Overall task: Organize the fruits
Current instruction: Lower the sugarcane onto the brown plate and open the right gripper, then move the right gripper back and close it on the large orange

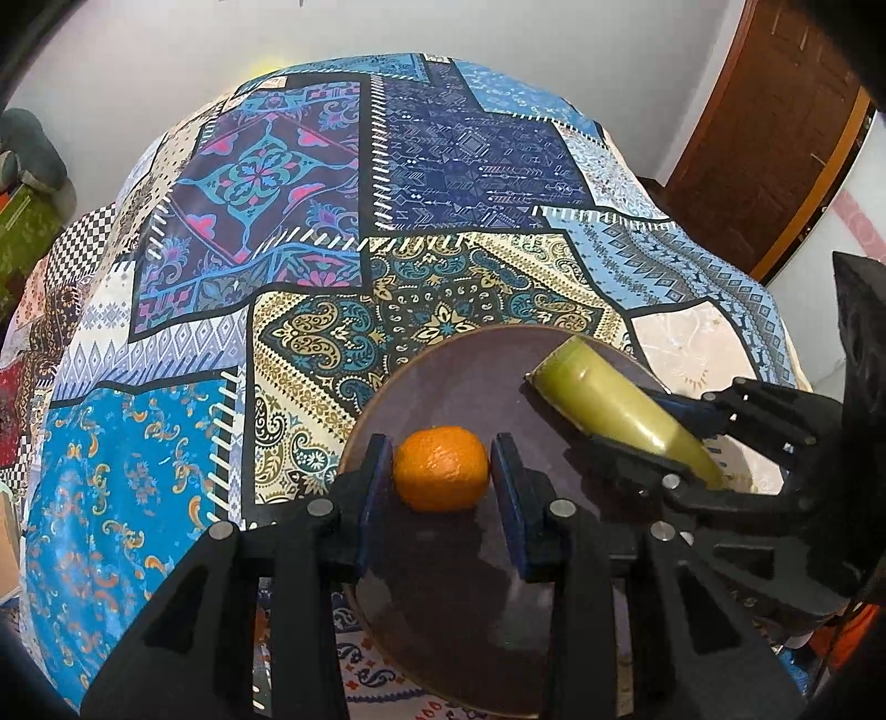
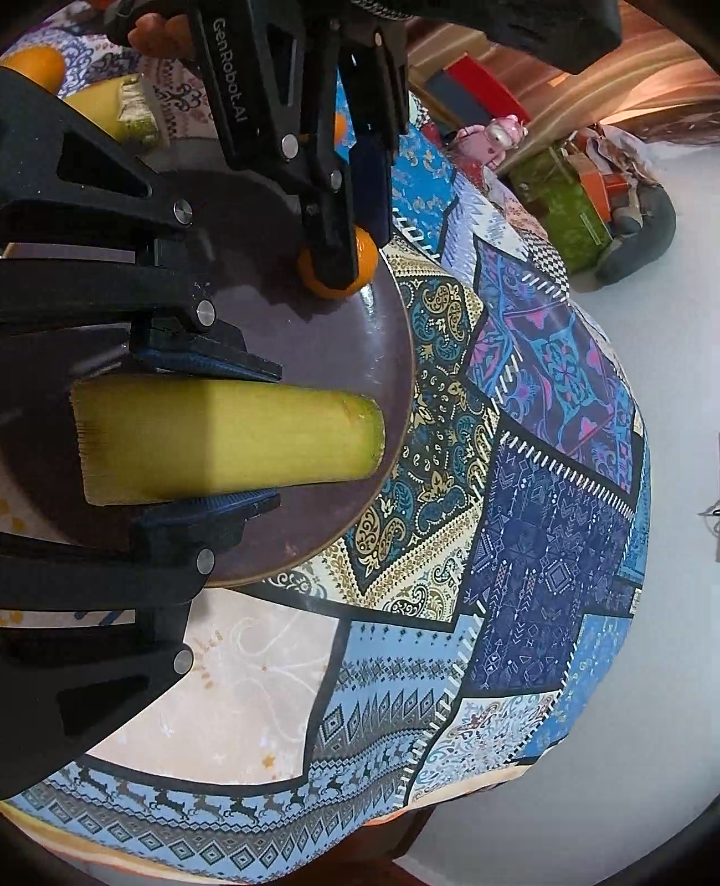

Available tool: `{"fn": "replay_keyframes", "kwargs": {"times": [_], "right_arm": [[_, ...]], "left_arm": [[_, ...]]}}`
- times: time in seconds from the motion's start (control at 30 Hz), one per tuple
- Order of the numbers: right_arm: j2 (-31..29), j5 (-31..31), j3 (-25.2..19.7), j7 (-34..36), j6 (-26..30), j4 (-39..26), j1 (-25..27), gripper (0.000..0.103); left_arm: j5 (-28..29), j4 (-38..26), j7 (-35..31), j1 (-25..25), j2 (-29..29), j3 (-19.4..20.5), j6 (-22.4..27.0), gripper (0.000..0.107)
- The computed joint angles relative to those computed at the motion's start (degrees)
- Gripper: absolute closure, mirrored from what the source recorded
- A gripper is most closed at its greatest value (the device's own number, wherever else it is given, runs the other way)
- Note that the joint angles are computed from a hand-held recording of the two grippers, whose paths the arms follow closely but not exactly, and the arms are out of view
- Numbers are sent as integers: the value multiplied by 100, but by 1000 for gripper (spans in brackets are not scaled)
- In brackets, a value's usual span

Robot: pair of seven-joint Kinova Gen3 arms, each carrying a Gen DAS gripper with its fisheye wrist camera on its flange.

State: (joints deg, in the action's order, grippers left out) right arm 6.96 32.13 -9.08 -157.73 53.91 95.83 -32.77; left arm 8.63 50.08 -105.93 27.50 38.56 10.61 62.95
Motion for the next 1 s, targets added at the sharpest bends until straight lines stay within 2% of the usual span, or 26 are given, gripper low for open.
{"fn": "replay_keyframes", "kwargs": {"times": [0.1, 0.27, 0.4, 0.7, 0.87, 1.0], "right_arm": [[30, -245, 2, 225, 9, -55, 74, 68], [-73, 28, -78, 5, 276, -111, -144, 67], [-270, 280, -225, -283, 514, -132, -295, 61], [-695, 1177, -888, -1342, 1443, -146, -749, 49], [-862, 1457, -1266, -1975, 1853, -34, -1045, 47], [-929, 1543, -1517, -2596, 2001, 122, -1245, 46]], "left_arm": [[-112, -34, 64, 88, 3, -66, 14, 64], [6, 369, 22, -54, -304, 10, -253, 57], [206, 847, -170, -276, -739, 129, -516, 55], [1077, 2429, -955, -1125, -2183, 298, -1350, 41], [1472, 3384, -1346, -1450, -2954, 137, -1625, 40], [1642, 3926, -1588, -1554, -3369, -31, -1633, 40]]}}
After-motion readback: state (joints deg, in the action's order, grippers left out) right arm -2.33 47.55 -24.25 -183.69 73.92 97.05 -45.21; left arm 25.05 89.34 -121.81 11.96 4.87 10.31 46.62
